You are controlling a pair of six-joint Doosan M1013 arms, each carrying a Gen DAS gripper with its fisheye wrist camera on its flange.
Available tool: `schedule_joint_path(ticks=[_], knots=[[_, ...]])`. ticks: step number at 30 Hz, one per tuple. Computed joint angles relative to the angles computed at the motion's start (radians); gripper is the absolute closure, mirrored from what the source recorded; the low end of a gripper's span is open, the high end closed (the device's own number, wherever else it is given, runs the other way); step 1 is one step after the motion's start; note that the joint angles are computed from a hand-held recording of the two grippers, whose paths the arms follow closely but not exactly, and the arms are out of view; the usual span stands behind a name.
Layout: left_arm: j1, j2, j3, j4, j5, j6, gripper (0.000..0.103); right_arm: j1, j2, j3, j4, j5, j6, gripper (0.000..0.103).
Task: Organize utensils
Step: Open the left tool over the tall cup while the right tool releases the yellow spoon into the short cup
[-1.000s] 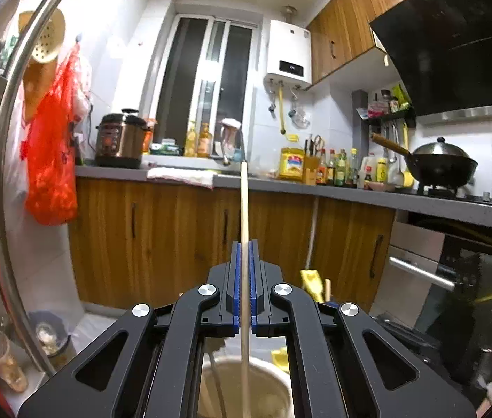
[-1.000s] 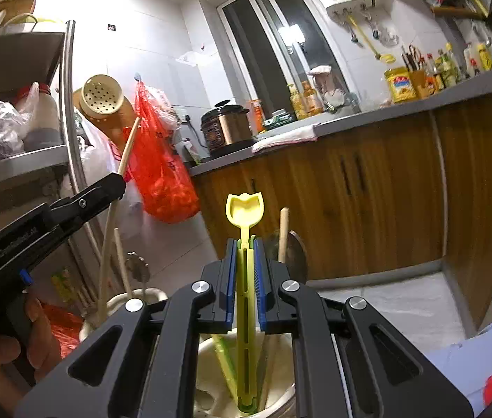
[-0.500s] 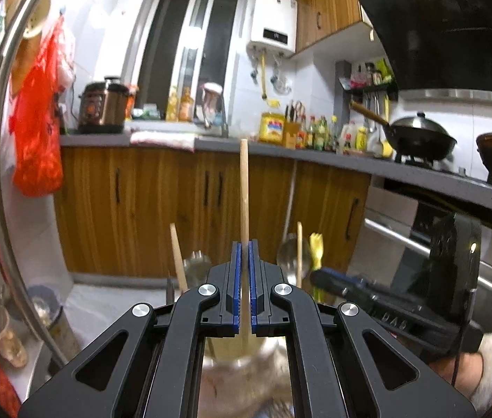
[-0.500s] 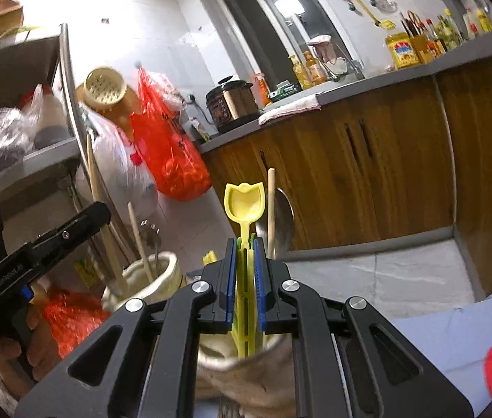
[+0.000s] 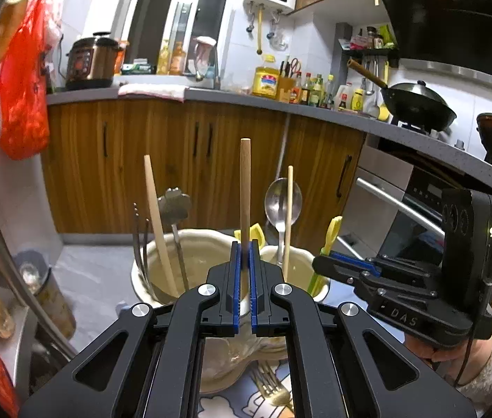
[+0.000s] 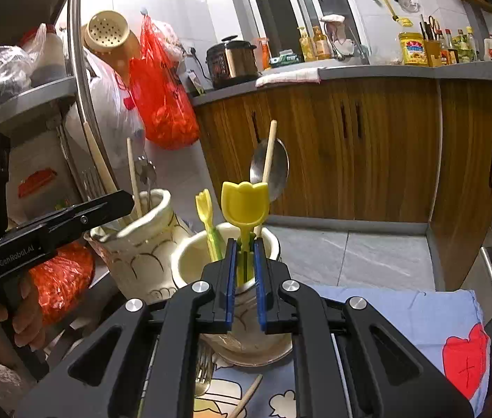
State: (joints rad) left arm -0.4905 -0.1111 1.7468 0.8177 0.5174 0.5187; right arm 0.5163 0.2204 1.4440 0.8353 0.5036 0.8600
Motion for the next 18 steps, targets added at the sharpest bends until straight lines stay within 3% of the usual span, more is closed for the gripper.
schedule_joint_path(ticks=[8, 18], knots=[[0.010, 0.012, -0.011, -0.053, 0.012, 0.033, 0.098, 0.004, 0.002, -0.004, -0.021, -0.005, 0.005, 0.093], [0.007, 0.010, -0.010, -0.026, 0.015, -0.004, 0.081, 0.006, 0.003, -0.005, -0.033, -0.013, 0.021, 0.093]])
